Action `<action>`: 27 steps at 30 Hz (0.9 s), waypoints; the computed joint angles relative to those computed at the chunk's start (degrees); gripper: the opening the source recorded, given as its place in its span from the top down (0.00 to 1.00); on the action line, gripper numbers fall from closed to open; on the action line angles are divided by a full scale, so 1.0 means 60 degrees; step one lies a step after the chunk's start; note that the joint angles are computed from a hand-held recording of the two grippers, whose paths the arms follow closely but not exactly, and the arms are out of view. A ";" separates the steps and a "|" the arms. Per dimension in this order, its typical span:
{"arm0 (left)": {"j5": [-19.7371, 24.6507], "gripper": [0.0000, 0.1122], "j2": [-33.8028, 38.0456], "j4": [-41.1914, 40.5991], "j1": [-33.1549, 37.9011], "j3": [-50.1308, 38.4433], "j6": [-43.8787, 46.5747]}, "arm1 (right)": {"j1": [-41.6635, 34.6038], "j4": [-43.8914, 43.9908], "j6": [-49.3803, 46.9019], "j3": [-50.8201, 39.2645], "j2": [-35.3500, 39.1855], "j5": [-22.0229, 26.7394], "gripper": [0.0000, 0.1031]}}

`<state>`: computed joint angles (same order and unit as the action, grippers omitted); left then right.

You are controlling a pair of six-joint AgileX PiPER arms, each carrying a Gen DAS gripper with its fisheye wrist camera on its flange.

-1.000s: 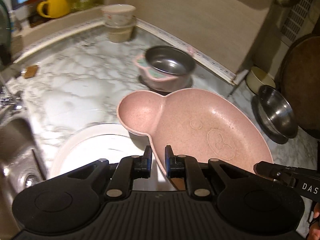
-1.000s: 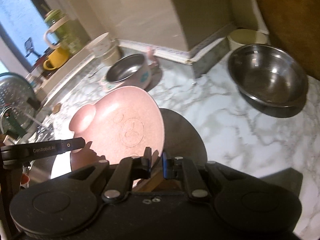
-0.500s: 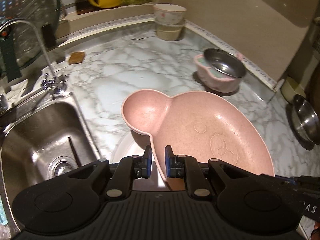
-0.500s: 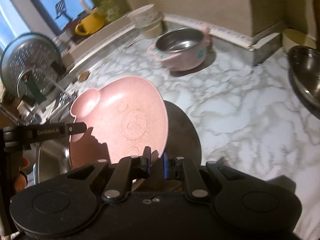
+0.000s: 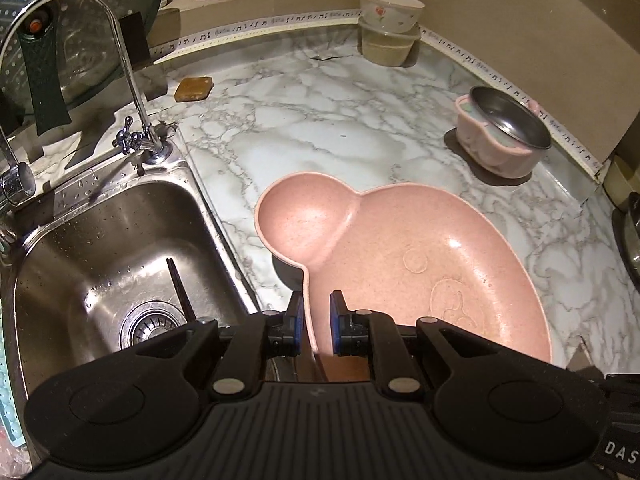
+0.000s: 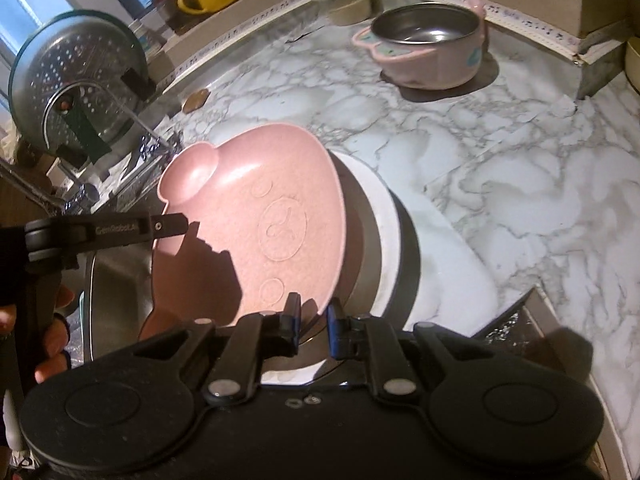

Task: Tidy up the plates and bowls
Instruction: 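Lift the pink plate and carry it toward the stacked plates, then lower the pink plate onto the small floral plate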

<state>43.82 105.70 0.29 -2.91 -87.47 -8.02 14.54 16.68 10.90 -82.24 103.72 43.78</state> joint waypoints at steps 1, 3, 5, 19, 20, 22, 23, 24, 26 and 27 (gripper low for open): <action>0.0005 0.89 0.0041 -0.0037 0.0036 -0.0017 0.0056 | 0.0022 0.0000 0.0025 -0.0071 0.0062 0.0060 0.86; 0.0064 0.89 0.0133 -0.0184 0.0111 -0.0085 0.0179 | 0.0008 0.0100 0.0057 -0.0165 0.0153 0.0199 0.86; 0.0096 0.89 0.0167 -0.0292 0.0150 -0.0096 0.0355 | 0.0005 0.0152 0.0100 -0.0191 0.0205 0.0315 0.86; 0.0184 0.89 0.0330 -0.0251 0.0127 -0.0243 0.0748 | -0.0010 0.0570 -0.0123 -0.0350 0.0439 0.0799 0.78; 0.0167 0.89 0.0326 -0.0273 0.0142 -0.0231 0.0769 | -0.0016 0.0613 -0.0148 -0.0330 0.0431 0.0784 0.78; 0.0081 0.89 0.0293 -0.0327 0.0181 -0.0160 0.0829 | -0.0034 0.0662 -0.0177 -0.0343 0.0439 0.0812 0.78; 0.0072 0.89 0.0294 -0.0314 0.0189 -0.0157 0.0843 | -0.0043 0.0663 -0.0171 -0.0349 0.0443 0.0814 0.77; 0.0073 0.89 0.0293 -0.0303 0.0197 -0.0156 0.0837 | -0.0047 0.0641 -0.0147 -0.0352 0.0440 0.0805 0.76; 0.0197 0.89 0.0347 -0.0430 0.0260 -0.0253 0.0920 | -0.0053 0.0551 -0.0108 -0.0364 0.0427 0.0813 0.74; 0.0249 0.89 0.0367 -0.0544 0.0309 -0.0291 0.0999 | -0.0079 0.0571 -0.0151 -0.0365 0.0412 0.0809 0.73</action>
